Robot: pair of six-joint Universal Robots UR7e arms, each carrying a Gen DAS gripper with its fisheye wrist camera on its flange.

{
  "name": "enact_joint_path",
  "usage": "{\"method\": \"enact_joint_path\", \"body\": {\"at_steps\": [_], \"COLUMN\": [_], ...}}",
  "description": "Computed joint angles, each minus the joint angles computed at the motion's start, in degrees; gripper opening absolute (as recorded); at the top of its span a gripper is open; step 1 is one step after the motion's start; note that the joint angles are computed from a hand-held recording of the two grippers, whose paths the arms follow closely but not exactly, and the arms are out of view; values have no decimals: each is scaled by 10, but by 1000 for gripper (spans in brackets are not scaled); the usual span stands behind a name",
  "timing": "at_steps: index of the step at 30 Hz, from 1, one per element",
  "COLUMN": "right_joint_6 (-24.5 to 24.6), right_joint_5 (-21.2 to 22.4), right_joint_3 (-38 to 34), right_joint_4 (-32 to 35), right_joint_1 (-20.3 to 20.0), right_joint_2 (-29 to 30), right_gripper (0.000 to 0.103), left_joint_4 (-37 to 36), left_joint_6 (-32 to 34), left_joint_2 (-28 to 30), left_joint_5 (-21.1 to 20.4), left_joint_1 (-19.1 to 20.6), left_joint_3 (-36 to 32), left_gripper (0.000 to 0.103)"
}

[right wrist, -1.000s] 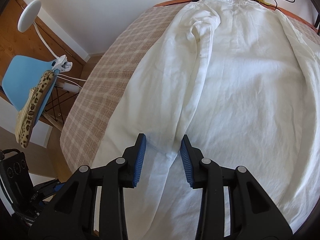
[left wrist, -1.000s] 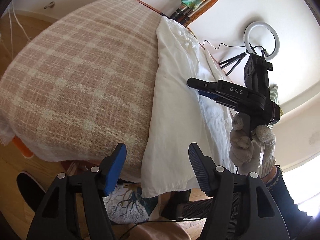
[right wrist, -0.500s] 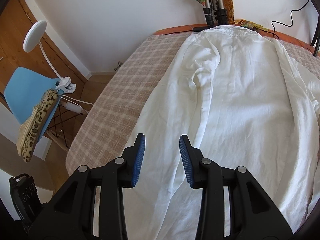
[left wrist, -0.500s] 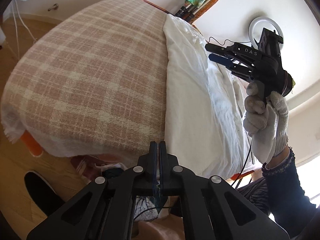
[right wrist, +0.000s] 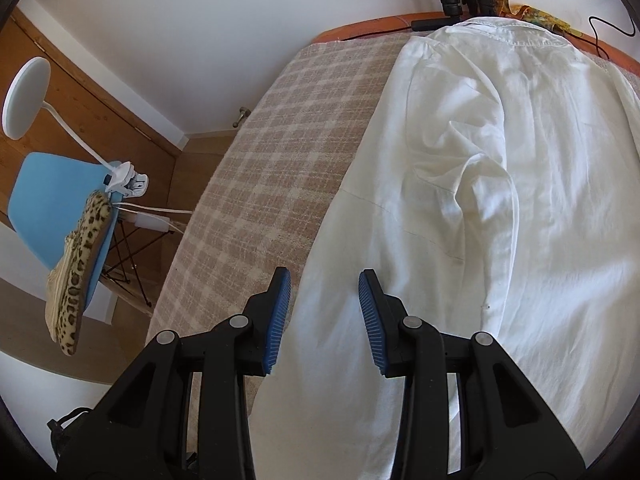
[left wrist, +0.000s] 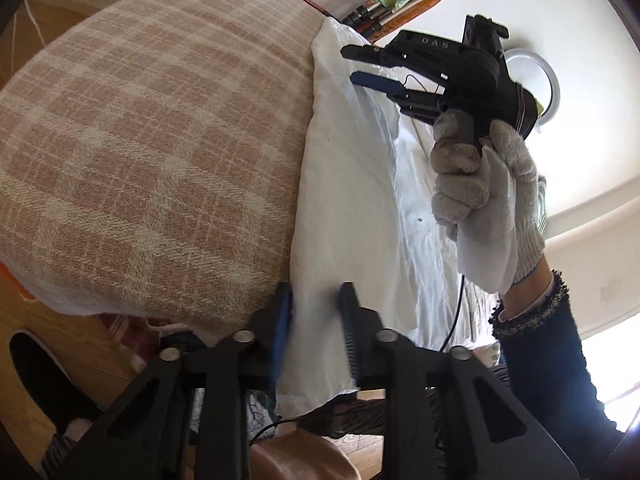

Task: Fold small clothes
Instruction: 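Press and smooth the folded panel flat with the left tool, then move the right tool to the opposite side edge and grasp it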

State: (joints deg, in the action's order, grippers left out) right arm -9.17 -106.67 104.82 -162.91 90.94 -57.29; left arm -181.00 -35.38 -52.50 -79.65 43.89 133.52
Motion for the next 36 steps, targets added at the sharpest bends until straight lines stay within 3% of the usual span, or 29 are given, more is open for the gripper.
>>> {"method": "enact_joint_path", "body": {"at_steps": [6, 9, 12, 15, 20, 23, 25, 28, 32, 36], "right_joint_6": [-13, -10, -19, -15, -31, -46, -50, -56, -64, -84], "right_joint_5": [-10, -23, -7, 5, 2, -10, -19, -37, -53, -52], "right_joint_3": [-50, -69, -62, -55, 11, 60, 90, 125, 173, 228], "right_joint_4": [39, 48, 15, 24, -23, -60, -74, -77, -91, -123], "right_joint_1": [7, 1, -3, -6, 3, 8, 10, 9, 4, -18], "right_joint_2": [36, 61, 65, 52, -8, -54, -88, -140, -213, -291], "right_gripper": [39, 38, 41, 41, 42, 57, 60, 60, 61, 70], "left_joint_4": [-13, 14, 35, 75, 69, 63, 51, 18, 8, 10], "left_joint_6": [31, 15, -3, 4, 29, 43, 61, 81, 90, 107], "left_joint_2": [-37, -42, -47, -64, -70, -75, -68, -46, -32, -9], "left_joint_5": [34, 46, 56, 107, 194, 220, 238, 243, 211, 191], "left_joint_1": [-55, -51, -43, -69, -112, -139, -157, -170, -175, -185], "left_joint_3": [29, 29, 31, 34, 47, 50, 49, 43, 28, 6], "left_gripper": [4, 4, 5, 11, 15, 23, 24, 25, 25, 25]}}
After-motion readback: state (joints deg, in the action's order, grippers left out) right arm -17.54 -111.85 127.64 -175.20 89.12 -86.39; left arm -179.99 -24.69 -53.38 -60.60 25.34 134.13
